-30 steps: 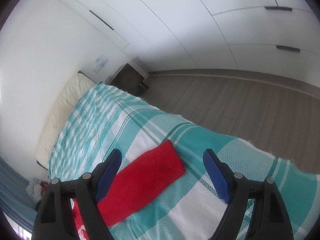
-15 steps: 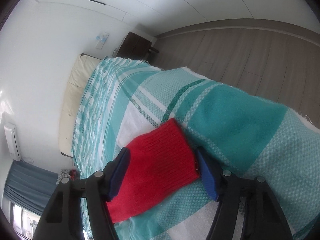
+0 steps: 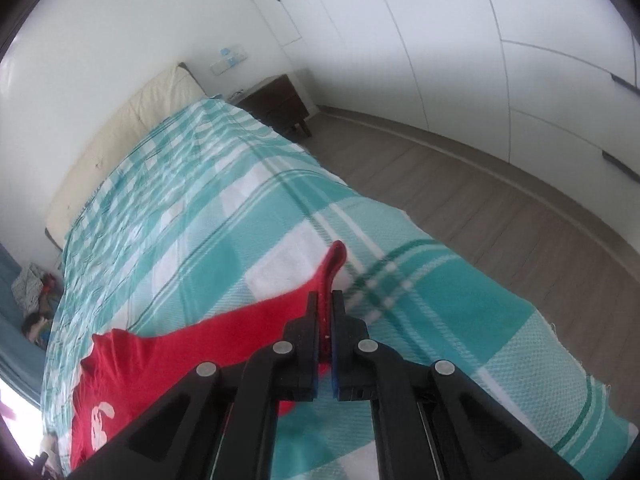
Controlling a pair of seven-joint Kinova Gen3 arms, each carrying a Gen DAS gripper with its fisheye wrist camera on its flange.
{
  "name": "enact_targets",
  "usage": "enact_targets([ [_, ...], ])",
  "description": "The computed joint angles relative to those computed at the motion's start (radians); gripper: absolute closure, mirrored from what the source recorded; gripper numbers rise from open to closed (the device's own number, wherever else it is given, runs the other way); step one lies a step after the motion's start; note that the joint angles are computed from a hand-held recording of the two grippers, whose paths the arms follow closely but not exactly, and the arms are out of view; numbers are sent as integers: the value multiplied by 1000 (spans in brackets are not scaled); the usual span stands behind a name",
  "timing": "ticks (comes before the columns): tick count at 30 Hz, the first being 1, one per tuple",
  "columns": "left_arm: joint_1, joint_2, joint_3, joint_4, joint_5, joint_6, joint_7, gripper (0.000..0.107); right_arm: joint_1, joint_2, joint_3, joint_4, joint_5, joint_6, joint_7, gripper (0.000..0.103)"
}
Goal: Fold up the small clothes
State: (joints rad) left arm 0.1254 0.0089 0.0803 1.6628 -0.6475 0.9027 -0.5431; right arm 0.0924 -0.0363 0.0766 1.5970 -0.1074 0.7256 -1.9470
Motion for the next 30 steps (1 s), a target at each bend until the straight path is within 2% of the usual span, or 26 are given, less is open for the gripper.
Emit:
enact_targets([
  [3, -9, -8, -6, 0, 19, -11, -11, 12, -24, 9, -95, -126, -55, 34, 73, 100],
  [8, -25, -24, -6, 5, 36, -33, -13, 12, -235, 114, -150, -357, -92, 53, 196, 100],
  [12, -34, -26, -3, 5, 44, -36, -18, 12, -362, 256, -211, -543, -78, 132, 211, 100],
  [15, -46, -36, -7, 8, 71, -48, -41, 12, -461, 349, -221, -639, -17, 190, 198, 100],
  [18, -52, -40, -2, 12, 54, -51, -38, 12, -535, 428, -187, -667, -49, 195, 210, 99],
  [20, -58, -37, -3, 11, 59, -51, -41, 12, -517, 472, -226, -663, -113, 195, 247, 99],
  [22, -68, -34, -12, 6, 89, -55, -61, 12, -459, 547, -318, -696, -194, 243, 273, 92],
  [23, -72, -32, -16, 3, 105, -55, -71, 12, -427, 576, -365, -693, -235, 250, 276, 73],
  [25, -80, -31, -23, 1, 129, -60, -83, 12, -349, 587, -457, -629, -316, 218, 301, 45],
  [27, -85, -37, -24, 5, 135, -67, -83, 12, -284, 555, -504, -537, -390, 173, 365, 42],
  [28, -87, -39, -22, 6, 133, -69, -82, 12, -268, 529, -499, -492, -406, 155, 387, 42],
  [30, -87, -43, -17, 8, 126, -68, -74, 12, -274, 460, -434, -421, -405, 148, 412, 42],
])
